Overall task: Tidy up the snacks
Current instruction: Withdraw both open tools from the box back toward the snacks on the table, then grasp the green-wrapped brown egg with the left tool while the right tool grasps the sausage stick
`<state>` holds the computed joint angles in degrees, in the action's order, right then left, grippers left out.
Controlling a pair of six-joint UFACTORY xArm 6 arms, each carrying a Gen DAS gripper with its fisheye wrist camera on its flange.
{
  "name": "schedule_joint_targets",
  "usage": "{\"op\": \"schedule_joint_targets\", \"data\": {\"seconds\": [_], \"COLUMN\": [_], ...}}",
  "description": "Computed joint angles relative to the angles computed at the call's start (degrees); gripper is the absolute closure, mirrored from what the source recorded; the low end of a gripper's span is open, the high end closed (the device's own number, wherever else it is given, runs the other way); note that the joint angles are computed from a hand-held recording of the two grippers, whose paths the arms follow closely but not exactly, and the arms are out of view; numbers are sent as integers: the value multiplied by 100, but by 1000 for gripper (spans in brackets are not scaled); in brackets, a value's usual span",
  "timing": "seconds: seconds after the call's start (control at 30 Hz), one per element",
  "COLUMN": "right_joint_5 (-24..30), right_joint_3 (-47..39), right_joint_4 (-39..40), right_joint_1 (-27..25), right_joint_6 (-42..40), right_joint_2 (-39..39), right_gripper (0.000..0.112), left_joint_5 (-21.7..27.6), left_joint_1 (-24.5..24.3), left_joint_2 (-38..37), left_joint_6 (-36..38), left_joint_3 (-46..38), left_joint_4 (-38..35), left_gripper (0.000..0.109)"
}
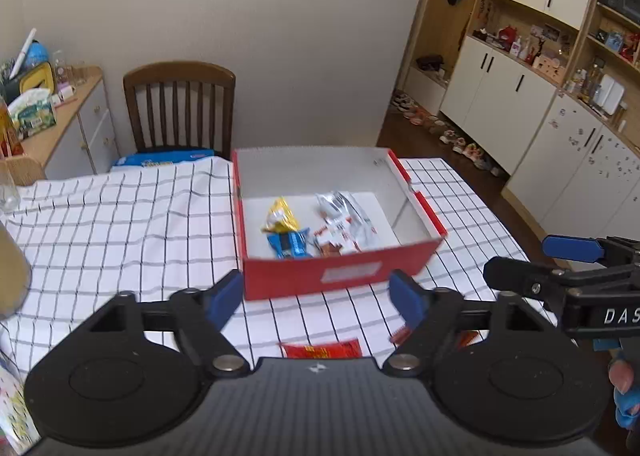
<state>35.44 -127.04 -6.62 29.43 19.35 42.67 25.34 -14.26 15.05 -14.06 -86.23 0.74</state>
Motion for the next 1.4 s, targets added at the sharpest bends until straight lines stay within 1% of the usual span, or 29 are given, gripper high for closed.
{"op": "schedule_joint_targets", "data": {"seconds": [0.07,0.13,0.3,0.37,0.53,0.63,0.77,0.97,1.1,1.17,1.27,1.33,1.4], "right_joint_5": [-339,-549,-966,-1098,-1278,-1365,-1426,-1425,-1507,-1567,-1513,-1448,-1339], "right_joint_3": [728,1237,2317,2657,3369,3747,4113,4474,4657,4728,4696,4636,4544], "right_joint_4": [-91,-176,-397,-556,-1041,-1515,-1684,-1938,-2033,-1941,-1898,-1804,-1689], "right_joint_1": [12,25,55,62,62,59,54,22,-20,-55,-103,-132,-156], "right_joint_6": [156,310,681,882,1485,1952,2202,2633,2789,2720,2606,2423,2193], "right_joint_2": [-412,-701,-1285,-1457,-1808,-1966,-2062,-2110,-2120,-2109,-2026,-1936,-1827], "right_gripper": [9,9,9,9,9,9,9,11,12,13,14,19,23], "left_joint_5": [-132,-248,-428,-516,-596,-698,-746,-824,-841,-858,-894,-908,-918], "left_joint_1": [-10,-20,-33,-31,-22,-44,-84,-215,-306,-346,-414,-459,-517], "left_joint_2": [-179,-362,-688,-802,-981,-1081,-1141,-1154,-1072,-1034,-982,-928,-870], "left_joint_6": [47,116,-27,-149,-150,-143,-189,-192,-410,-448,-396,-401,-287], "left_joint_3": [308,625,1267,1507,1927,2200,2479,2808,2941,2989,3051,3041,3025], "left_joint_4": [-94,-208,-58,24,-81,-114,-34,-98,338,432,344,316,136], "left_gripper": [24,24,24,24,24,24,24,24,24,24,24,24,24]}}
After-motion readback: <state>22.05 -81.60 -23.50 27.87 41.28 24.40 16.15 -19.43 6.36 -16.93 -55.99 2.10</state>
